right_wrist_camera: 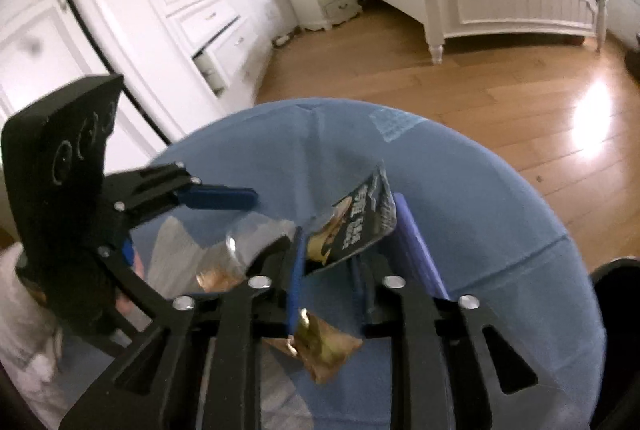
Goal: Collect trash
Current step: 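Bin the clear plastic lid with the left tool while the right bins the battery card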
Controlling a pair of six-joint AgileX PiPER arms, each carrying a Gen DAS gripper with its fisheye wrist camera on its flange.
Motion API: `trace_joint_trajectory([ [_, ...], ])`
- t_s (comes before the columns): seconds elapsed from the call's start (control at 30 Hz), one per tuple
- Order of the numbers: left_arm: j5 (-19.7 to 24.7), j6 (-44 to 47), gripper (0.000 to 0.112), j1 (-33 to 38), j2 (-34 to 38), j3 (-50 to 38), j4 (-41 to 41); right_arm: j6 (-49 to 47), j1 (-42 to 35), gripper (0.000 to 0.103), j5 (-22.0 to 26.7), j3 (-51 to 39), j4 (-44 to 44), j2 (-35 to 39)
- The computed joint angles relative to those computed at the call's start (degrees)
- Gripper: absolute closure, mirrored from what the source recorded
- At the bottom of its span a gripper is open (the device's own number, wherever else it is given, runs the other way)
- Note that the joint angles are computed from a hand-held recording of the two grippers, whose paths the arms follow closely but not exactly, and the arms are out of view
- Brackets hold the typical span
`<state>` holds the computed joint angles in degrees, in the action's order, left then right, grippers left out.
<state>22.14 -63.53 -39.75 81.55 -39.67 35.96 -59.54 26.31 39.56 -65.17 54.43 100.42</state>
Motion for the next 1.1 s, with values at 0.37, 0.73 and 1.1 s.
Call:
trace_joint_trajectory([
  [0.37,5.88,-30.04,0.059,-2.74,-3.17,4.20,18.98,-7.40,-9.14,0.100,6.58,7.38,14.27,-6.87],
  [0.73,12.73,-38.88,0.059,-12.35,-9.78,-2.51,22.36,-13.93,-29.08,0.100,19.81,13.39,21.35,-15.94],
  [1.1,4.94,-27.29,0.059,-16.68,16.27,-32.65,17.65,-20.93,-59.45,0.100,24.83,11.16,19.74,-11.25],
])
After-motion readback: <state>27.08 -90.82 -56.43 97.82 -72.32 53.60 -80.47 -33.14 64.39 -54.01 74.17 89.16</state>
